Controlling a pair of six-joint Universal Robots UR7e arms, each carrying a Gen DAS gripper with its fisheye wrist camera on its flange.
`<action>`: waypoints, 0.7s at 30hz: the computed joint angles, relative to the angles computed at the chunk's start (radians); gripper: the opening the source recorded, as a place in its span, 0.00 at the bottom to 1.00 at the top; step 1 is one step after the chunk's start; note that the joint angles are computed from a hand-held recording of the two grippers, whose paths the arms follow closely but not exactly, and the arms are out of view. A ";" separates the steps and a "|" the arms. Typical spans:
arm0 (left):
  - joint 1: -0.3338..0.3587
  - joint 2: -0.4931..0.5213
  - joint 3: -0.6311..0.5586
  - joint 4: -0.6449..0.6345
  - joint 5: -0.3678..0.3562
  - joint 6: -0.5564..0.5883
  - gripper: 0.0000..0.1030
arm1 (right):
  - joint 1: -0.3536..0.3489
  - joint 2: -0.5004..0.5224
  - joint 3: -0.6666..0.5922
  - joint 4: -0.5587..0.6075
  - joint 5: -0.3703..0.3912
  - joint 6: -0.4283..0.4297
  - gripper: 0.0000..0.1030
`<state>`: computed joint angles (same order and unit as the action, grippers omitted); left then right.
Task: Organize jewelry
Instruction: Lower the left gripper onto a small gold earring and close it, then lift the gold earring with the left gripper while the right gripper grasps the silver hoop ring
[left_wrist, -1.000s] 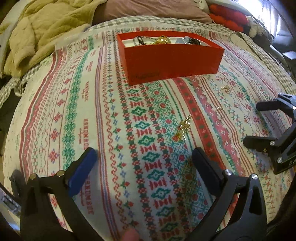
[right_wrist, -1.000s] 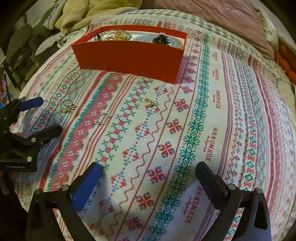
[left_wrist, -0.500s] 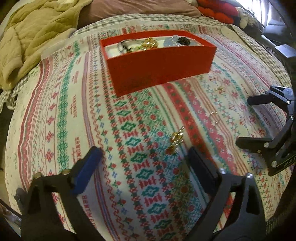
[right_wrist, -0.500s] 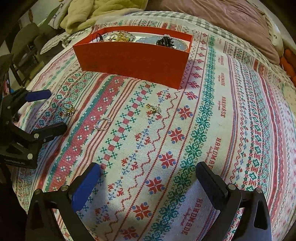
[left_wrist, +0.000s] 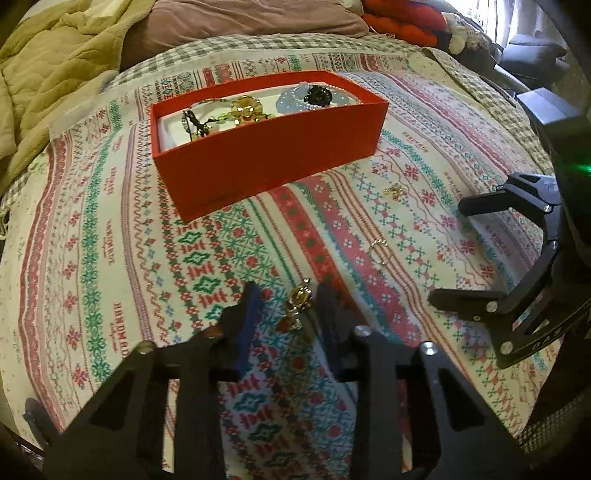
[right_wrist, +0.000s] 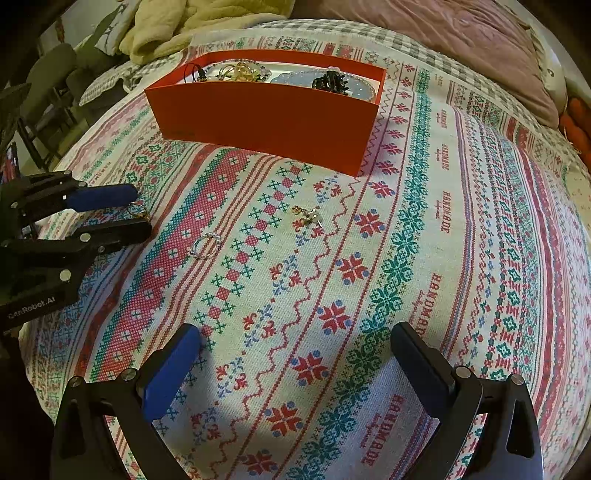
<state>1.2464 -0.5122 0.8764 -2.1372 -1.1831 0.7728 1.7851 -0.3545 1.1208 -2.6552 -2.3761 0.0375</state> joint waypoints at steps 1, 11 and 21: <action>0.000 0.001 -0.005 0.012 -0.006 -0.004 0.23 | 0.000 -0.001 0.001 0.001 0.000 0.001 1.00; 0.004 0.012 -0.062 0.084 -0.042 -0.073 0.13 | 0.002 0.013 -0.026 0.016 0.022 -0.004 1.00; 0.022 0.058 -0.203 0.162 -0.055 -0.178 0.13 | 0.016 0.078 -0.136 0.038 0.054 -0.082 0.78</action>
<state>1.2686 -0.4545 0.6739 -1.9753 -1.2381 0.5952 1.8007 -0.2766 0.9845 -2.6168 -2.3218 -0.0448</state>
